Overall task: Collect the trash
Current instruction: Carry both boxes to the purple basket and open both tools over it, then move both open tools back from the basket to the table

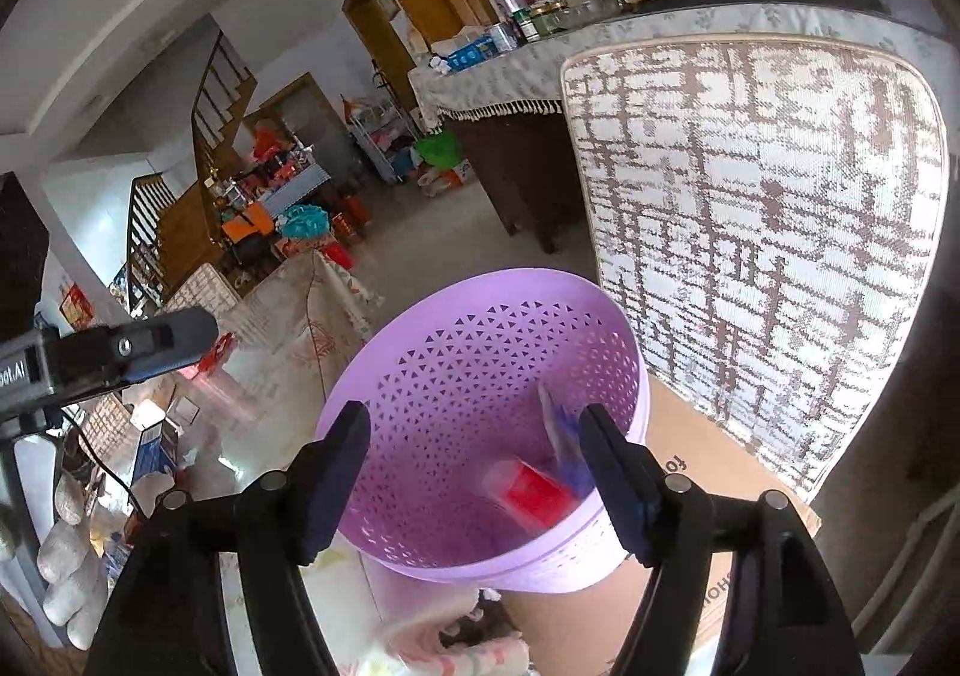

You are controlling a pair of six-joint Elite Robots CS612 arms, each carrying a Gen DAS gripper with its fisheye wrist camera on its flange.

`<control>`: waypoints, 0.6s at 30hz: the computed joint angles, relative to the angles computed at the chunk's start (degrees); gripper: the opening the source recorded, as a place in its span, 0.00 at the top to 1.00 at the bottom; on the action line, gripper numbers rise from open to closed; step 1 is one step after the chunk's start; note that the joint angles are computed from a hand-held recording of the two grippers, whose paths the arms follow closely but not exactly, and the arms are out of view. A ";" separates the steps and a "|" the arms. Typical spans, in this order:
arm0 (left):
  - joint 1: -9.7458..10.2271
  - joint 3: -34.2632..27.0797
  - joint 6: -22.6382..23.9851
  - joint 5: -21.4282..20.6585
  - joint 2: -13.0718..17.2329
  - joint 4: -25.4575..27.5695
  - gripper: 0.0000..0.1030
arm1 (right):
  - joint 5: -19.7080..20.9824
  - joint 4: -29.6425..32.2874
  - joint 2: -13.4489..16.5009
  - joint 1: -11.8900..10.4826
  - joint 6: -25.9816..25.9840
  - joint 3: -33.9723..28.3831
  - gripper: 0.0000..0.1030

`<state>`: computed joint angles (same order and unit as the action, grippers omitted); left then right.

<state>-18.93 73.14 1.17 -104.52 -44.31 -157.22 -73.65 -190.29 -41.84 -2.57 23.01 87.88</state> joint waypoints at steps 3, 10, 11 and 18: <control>0.41 1.89 0.00 -0.86 -1.17 -0.14 0.27 | 0.42 -0.76 -0.52 -0.22 0.48 1.20 0.25; 0.33 7.87 1.62 -1.18 -4.07 -4.70 0.20 | -5.38 -2.20 -4.71 -0.47 -1.00 8.99 0.21; 0.27 8.22 1.73 -1.96 -4.11 -4.52 0.20 | -6.43 -2.09 -5.25 -0.51 -1.34 10.10 0.20; -1.32 9.36 4.35 -4.71 -3.46 1.02 0.20 | -11.85 -0.19 -7.48 -0.91 -3.14 16.03 0.19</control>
<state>-20.25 82.50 5.52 -109.23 -47.77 -156.19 -85.50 -190.49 -49.31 -3.47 19.88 103.91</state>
